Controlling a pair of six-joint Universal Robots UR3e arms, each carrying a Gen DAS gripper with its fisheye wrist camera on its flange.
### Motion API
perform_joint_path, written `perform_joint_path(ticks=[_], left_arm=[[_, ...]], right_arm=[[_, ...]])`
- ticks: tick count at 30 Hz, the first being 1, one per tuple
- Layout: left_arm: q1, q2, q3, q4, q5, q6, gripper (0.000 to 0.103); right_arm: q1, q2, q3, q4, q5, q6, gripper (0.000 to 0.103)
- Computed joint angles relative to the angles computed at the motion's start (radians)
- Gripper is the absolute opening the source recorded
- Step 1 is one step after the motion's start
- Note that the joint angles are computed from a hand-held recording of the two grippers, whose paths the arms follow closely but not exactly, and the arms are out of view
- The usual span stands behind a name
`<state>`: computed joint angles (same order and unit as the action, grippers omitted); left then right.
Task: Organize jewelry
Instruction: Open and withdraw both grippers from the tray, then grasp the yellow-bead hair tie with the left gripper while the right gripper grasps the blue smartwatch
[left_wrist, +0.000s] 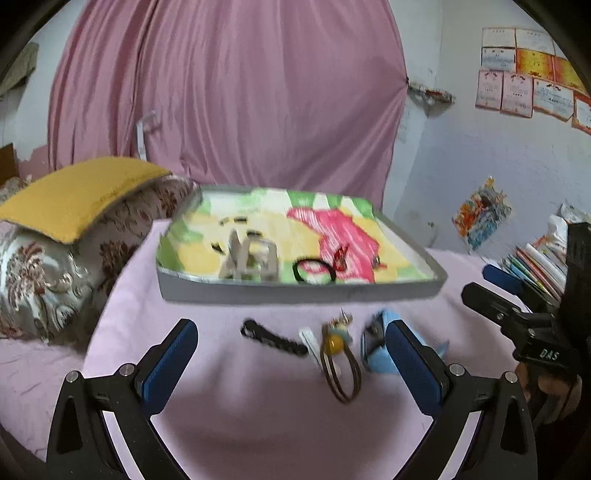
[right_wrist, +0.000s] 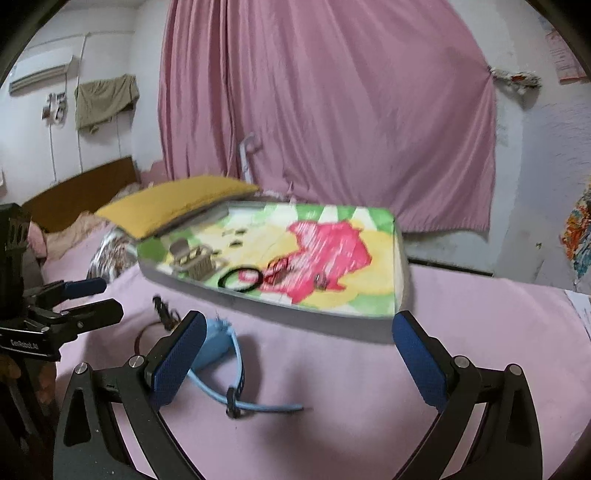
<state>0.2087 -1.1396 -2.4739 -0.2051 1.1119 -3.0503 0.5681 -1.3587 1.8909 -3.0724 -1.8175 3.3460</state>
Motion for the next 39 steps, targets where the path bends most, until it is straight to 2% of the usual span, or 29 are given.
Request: perform_joint_path(ticks=[1,3,5,7,9,10,12,15,16,18,20,22,24,28,29,35,39], left_arm=[[0.004,0.004,-0.001,-0.024,-0.011,0.009,0.102],[0.004,0.005,-0.003,-0.054,-0.022,0.018,0.102],[0.003,0.000,0.003,-0.086,-0.038,0.029,0.098],[-0.009,-0.019,0.017,-0.116,-0.043,0.038,0.091],[-0.028,-0.044,0.037,-0.138,-0.036,0.045,0.075],[-0.038,-0.059,0.049,-0.150,-0.030,0.047,0.071],[-0.044,-0.077,0.056,-0.157,-0.030,0.041,0.053],[-0.043,-0.097,0.066,-0.171,-0.038,0.041,0.038],[-0.043,-0.102,0.068,-0.175,-0.040,0.045,0.036],[-0.048,-0.112,0.077,-0.194,-0.048,0.057,0.028],[-0.047,-0.119,0.086,-0.205,-0.056,0.065,0.022],[-0.055,-0.128,0.095,-0.208,-0.056,0.063,0.016],[-0.058,-0.133,0.102,-0.210,-0.055,0.059,0.010],[-0.059,-0.127,0.113,-0.218,-0.060,0.060,0.005],[-0.059,-0.124,0.113,-0.216,-0.061,0.062,0.005],[-0.062,-0.080,0.133,-0.230,-0.063,0.095,0.005],[-0.053,-0.045,0.157,-0.254,-0.072,0.104,0.005]], right_arm=[[0.000,-0.001,-0.004,0.025,0.010,-0.004,0.092],[-0.019,0.001,-0.015,0.080,0.058,-0.018,0.078],[-0.034,0.006,-0.031,0.125,0.107,-0.027,0.070],[-0.039,0.018,-0.048,0.146,0.135,-0.040,0.063],[-0.040,0.030,-0.073,0.184,0.163,-0.058,0.062],[-0.038,0.041,-0.089,0.200,0.166,-0.061,0.062],[-0.041,0.058,-0.117,0.236,0.193,-0.073,0.053],[-0.043,0.087,-0.167,0.296,0.217,-0.090,0.050],[-0.043,0.096,-0.182,0.310,0.221,-0.095,0.049],[-0.042,0.113,-0.211,0.338,0.226,-0.105,0.040],[-0.043,0.124,-0.232,0.360,0.232,-0.109,0.038],[-0.047,0.133,-0.248,0.377,0.242,-0.111,0.028],[-0.052,0.137,-0.257,0.388,0.262,-0.112,0.026],[-0.054,0.146,-0.268,0.394,0.284,-0.124,0.013],[-0.053,0.146,-0.264,0.385,0.283,-0.127,0.005],[0.014,0.126,-0.225,0.280,0.133,-0.132,0.004],[0.030,0.104,-0.204,0.234,0.072,-0.134,0.004]])
